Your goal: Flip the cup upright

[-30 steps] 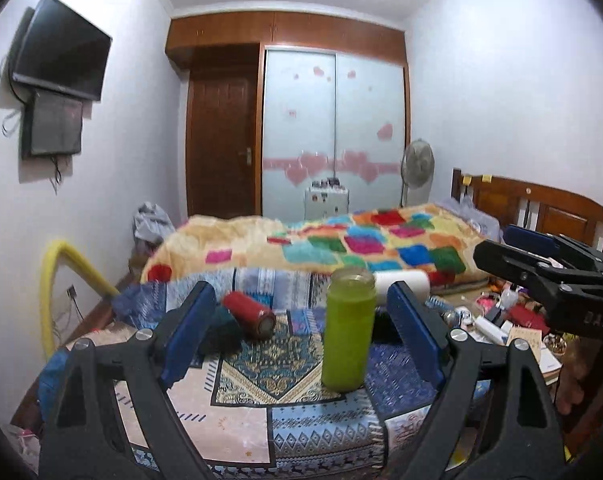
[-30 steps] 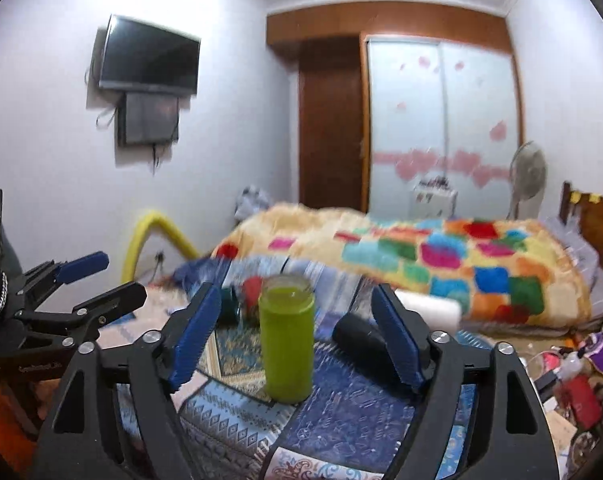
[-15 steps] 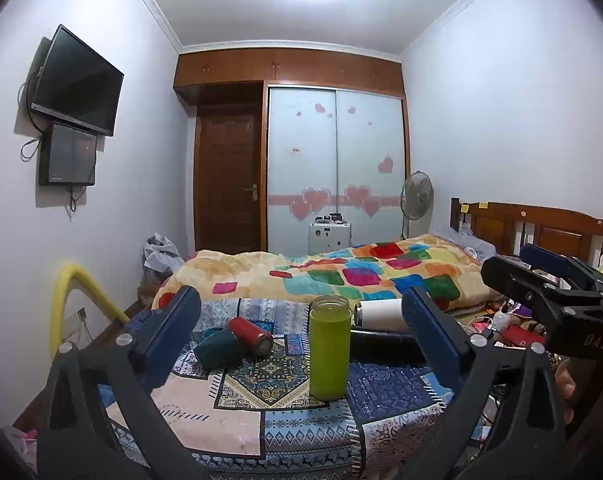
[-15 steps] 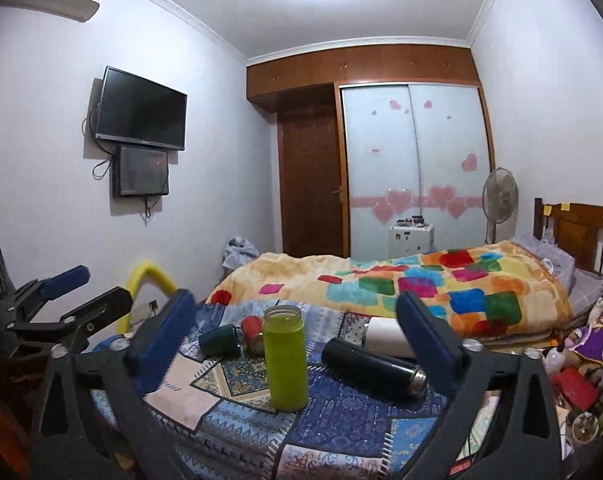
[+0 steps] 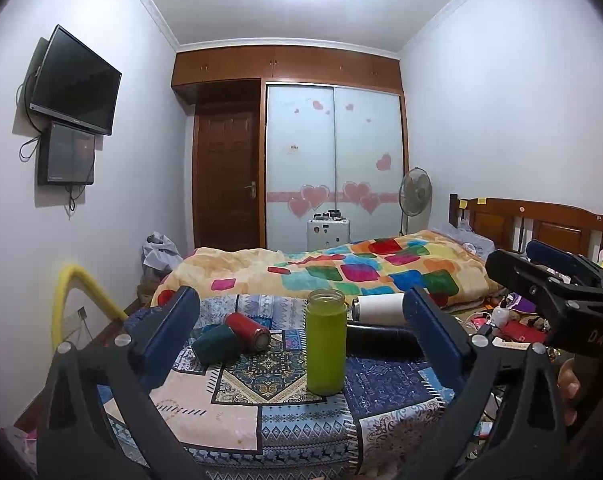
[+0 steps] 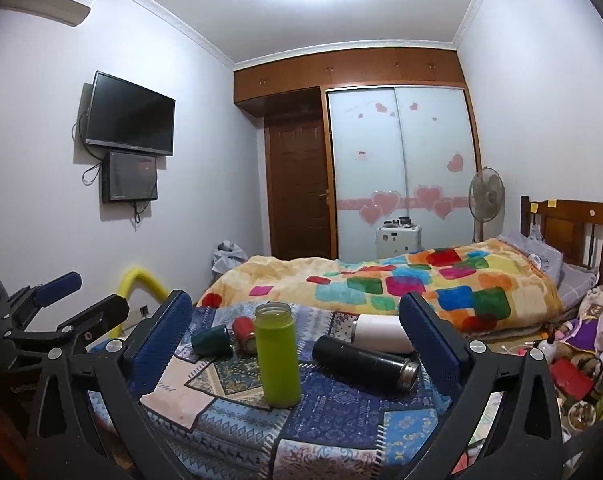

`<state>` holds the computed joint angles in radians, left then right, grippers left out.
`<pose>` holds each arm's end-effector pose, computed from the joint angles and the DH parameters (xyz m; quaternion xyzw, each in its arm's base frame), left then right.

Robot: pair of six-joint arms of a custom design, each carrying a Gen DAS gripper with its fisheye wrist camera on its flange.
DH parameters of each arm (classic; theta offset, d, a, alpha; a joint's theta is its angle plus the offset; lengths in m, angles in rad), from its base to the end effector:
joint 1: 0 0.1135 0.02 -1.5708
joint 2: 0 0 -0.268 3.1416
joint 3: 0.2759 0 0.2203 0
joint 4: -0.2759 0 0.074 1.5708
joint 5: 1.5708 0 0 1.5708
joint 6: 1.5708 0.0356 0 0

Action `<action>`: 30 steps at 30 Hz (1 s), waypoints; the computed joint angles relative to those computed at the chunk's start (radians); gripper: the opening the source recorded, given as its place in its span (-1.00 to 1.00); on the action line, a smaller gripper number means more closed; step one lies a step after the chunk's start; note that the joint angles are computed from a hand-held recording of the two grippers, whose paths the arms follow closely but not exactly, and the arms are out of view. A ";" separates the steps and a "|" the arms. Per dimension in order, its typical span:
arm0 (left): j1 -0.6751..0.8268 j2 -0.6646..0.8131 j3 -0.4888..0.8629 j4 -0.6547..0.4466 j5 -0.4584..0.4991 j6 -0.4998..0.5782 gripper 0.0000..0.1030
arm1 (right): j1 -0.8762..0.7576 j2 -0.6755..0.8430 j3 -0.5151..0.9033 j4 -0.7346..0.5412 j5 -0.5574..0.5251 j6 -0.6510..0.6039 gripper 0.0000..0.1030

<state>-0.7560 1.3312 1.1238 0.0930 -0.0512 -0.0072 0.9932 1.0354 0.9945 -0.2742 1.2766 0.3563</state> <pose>0.2086 -0.1942 0.3764 0.2570 0.7007 -0.2300 0.6246 0.1256 0.1303 0.3692 0.1289 0.7269 -0.0818 0.6696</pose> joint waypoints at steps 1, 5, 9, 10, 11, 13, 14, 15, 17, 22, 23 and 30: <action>-0.001 -0.002 -0.005 0.004 -0.001 -0.001 1.00 | -0.001 0.000 0.000 -0.001 0.000 0.002 1.00; 0.000 -0.003 -0.008 0.006 0.003 -0.003 1.00 | -0.001 -0.002 -0.002 -0.009 -0.003 0.011 1.00; 0.001 -0.002 -0.008 0.008 0.004 -0.002 1.00 | -0.007 0.000 -0.003 -0.020 -0.012 0.029 1.00; 0.002 -0.002 -0.007 0.006 0.007 -0.003 1.00 | -0.008 -0.001 -0.004 -0.023 -0.016 0.033 1.00; 0.000 0.000 -0.005 0.006 0.006 -0.003 1.00 | -0.007 -0.002 -0.005 -0.022 -0.018 0.033 1.00; -0.002 0.001 -0.005 0.007 0.005 -0.004 1.00 | -0.005 0.001 -0.005 -0.021 -0.012 0.031 1.00; -0.001 0.002 -0.004 0.008 0.006 -0.005 1.00 | -0.005 0.002 -0.006 -0.020 -0.010 0.032 1.00; -0.001 0.001 -0.007 0.010 0.008 -0.005 1.00 | -0.003 0.001 -0.006 -0.021 -0.008 0.031 1.00; -0.001 0.003 -0.005 0.011 0.007 -0.006 1.00 | -0.004 0.004 -0.004 -0.019 -0.010 0.031 1.00; 0.001 0.005 -0.010 0.019 0.017 -0.008 1.00 | -0.003 0.003 -0.005 -0.015 -0.013 0.033 1.00; 0.000 0.003 -0.012 0.021 0.014 -0.007 1.00 | -0.006 0.004 -0.005 -0.010 -0.018 0.031 1.00; -0.001 -0.004 -0.024 0.033 0.013 -0.008 1.00 | -0.009 0.003 -0.006 0.001 -0.018 0.022 1.00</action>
